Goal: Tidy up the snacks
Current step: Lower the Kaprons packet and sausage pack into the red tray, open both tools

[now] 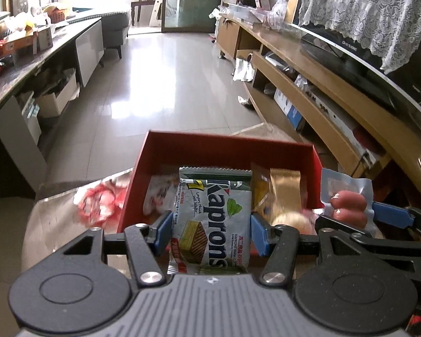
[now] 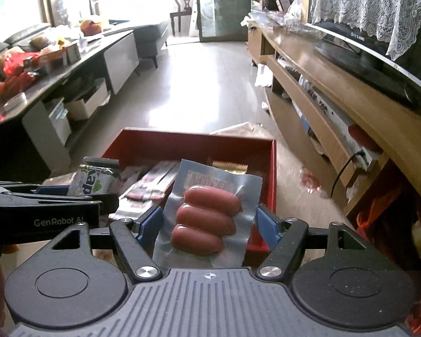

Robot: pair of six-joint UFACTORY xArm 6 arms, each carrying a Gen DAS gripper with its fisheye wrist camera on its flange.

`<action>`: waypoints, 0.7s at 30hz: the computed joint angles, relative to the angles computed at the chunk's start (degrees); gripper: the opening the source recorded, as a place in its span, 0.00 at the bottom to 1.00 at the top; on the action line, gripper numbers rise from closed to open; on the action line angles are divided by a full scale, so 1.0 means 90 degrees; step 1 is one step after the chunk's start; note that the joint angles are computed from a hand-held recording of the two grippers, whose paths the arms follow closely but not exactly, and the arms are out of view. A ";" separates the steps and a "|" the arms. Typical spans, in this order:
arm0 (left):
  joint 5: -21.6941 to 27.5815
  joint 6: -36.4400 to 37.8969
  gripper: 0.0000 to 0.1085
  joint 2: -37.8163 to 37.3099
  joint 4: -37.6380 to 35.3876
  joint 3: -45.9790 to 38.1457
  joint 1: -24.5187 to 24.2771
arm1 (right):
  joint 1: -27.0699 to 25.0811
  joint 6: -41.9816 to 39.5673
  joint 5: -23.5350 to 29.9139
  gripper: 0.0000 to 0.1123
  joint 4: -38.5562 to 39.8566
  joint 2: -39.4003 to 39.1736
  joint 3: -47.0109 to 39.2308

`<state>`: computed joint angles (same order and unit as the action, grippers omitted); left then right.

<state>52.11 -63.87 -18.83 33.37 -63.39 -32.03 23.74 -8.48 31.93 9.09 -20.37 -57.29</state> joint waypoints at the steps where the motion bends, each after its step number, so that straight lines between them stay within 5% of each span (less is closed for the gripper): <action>1: -0.0027 0.0007 0.54 0.0104 0.0023 -0.0088 0.0041 | -0.0017 -0.0004 -0.0014 0.69 -0.0003 0.0097 -0.0092; 21: -0.0262 0.0190 0.54 0.1369 -0.0211 -0.0858 0.0542 | -0.0206 0.0140 0.0025 0.69 -0.0134 0.1395 -0.1064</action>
